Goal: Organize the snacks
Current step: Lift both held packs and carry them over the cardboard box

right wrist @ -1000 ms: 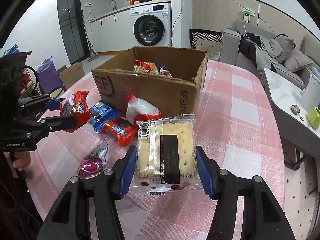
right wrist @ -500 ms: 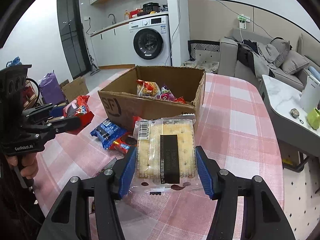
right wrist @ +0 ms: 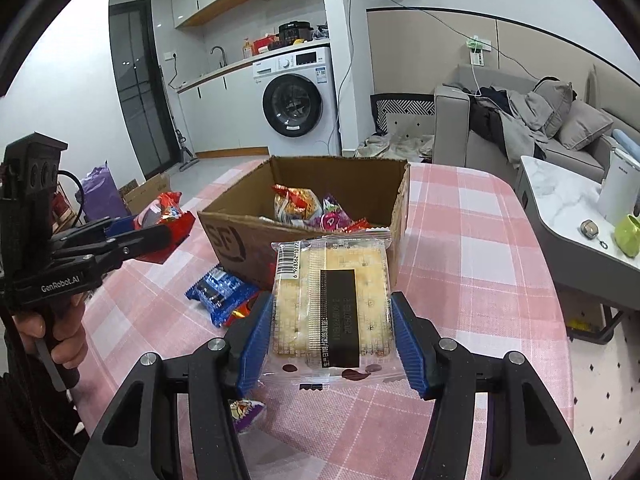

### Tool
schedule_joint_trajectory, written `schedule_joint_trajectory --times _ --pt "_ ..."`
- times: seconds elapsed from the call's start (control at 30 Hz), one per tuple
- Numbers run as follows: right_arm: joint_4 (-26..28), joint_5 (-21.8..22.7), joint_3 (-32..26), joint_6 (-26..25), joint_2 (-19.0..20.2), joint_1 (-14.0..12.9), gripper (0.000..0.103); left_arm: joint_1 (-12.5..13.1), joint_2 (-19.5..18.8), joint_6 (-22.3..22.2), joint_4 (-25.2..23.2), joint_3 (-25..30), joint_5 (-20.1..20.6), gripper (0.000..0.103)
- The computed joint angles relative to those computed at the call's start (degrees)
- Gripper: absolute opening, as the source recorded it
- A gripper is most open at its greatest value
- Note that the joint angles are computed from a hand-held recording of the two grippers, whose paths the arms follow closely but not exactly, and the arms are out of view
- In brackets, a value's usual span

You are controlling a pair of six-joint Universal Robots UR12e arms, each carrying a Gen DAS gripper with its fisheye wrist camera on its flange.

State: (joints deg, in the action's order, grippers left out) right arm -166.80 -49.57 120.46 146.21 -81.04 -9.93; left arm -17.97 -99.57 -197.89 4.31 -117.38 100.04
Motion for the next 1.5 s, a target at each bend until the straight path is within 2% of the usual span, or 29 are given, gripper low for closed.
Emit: schedule_joint_trajectory --times 0.43,0.93,1.5 --pt "-0.7 -0.8 -3.4 4.5 2.1 2.0 0.058 0.0 -2.4 1.0 -0.6 4.1 1.8 0.051" --pt "0.2 -1.1 -7.8 9.6 4.5 3.3 0.058 1.3 -5.1 1.6 -2.1 8.3 2.4 0.051" --pt "2.0 -1.3 -11.8 12.1 7.3 5.1 0.058 2.3 -9.2 2.4 -4.9 13.2 2.5 0.051"
